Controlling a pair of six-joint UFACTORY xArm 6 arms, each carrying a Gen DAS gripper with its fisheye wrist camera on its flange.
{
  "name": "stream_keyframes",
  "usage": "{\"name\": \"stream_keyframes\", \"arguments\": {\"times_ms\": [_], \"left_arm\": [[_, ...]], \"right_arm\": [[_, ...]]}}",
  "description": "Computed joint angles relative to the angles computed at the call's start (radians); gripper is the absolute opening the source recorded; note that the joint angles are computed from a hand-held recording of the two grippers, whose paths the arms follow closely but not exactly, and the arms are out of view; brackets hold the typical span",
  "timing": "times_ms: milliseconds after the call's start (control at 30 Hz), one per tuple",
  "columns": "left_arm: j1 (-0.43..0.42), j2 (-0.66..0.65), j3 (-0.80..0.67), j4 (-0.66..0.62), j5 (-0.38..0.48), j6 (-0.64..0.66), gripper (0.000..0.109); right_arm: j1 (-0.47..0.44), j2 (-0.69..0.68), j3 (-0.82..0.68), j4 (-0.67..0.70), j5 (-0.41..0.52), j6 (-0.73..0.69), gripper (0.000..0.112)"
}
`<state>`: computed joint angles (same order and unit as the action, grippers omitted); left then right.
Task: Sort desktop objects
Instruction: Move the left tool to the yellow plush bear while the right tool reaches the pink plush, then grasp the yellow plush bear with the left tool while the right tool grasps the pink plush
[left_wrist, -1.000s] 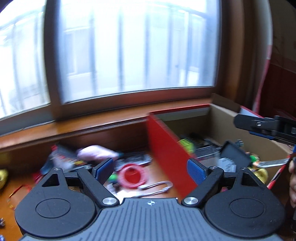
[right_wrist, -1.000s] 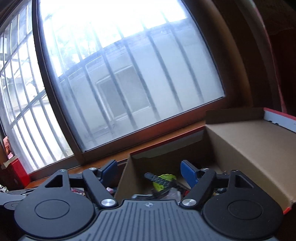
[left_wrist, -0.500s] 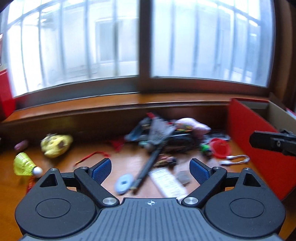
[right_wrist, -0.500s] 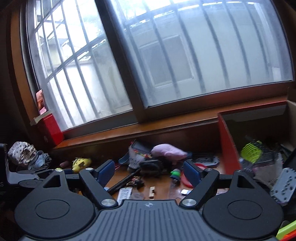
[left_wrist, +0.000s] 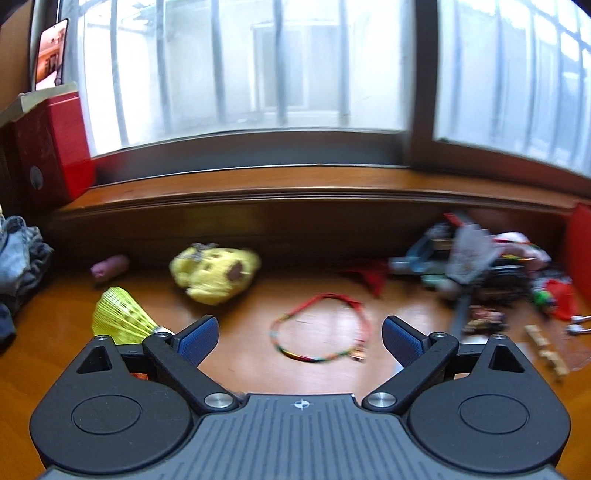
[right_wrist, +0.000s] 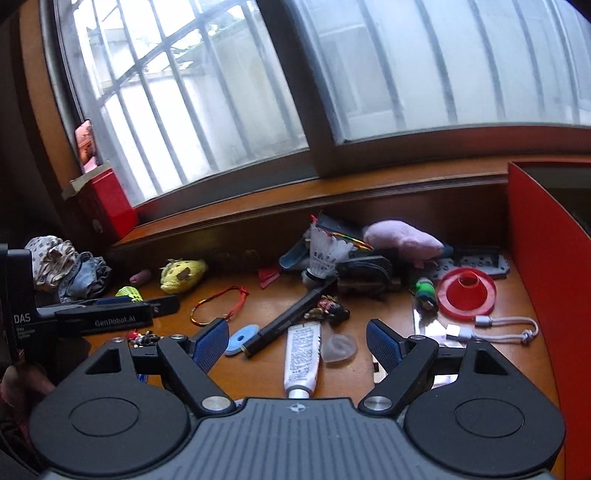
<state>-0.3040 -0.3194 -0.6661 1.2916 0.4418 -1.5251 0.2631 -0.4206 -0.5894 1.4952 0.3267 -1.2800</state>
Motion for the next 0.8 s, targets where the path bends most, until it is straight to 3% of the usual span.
{"name": "stream_keyframes", "arguments": {"times_ms": [167, 367, 533, 733, 800], "left_arm": [[0.101, 0.109, -0.084, 0.071, 0.016, -0.086, 0.096], [0.186, 0.279, -0.237, 0.094, -0.021, -0.155, 0.097], [0.213, 0.412, -0.352, 0.036, -0.023, -0.103, 0.097], [0.209, 0.503, -0.428, -0.117, 0.07, 0.016, 0.098], [0.217, 0.518, -0.436, -0.164, 0.065, 0.051, 0.098]], "right_arm": [[0.004, 0.051, -0.011, 0.005, -0.06, 0.049, 0.085], [0.012, 0.135, -0.059, 0.034, -0.116, 0.065, 0.085], [0.02, 0.206, -0.12, 0.093, -0.15, 0.01, 0.085], [0.009, 0.347, -0.27, 0.195, -0.202, -0.084, 0.085], [-0.002, 0.409, -0.339, 0.216, -0.213, -0.101, 0.085]]}}
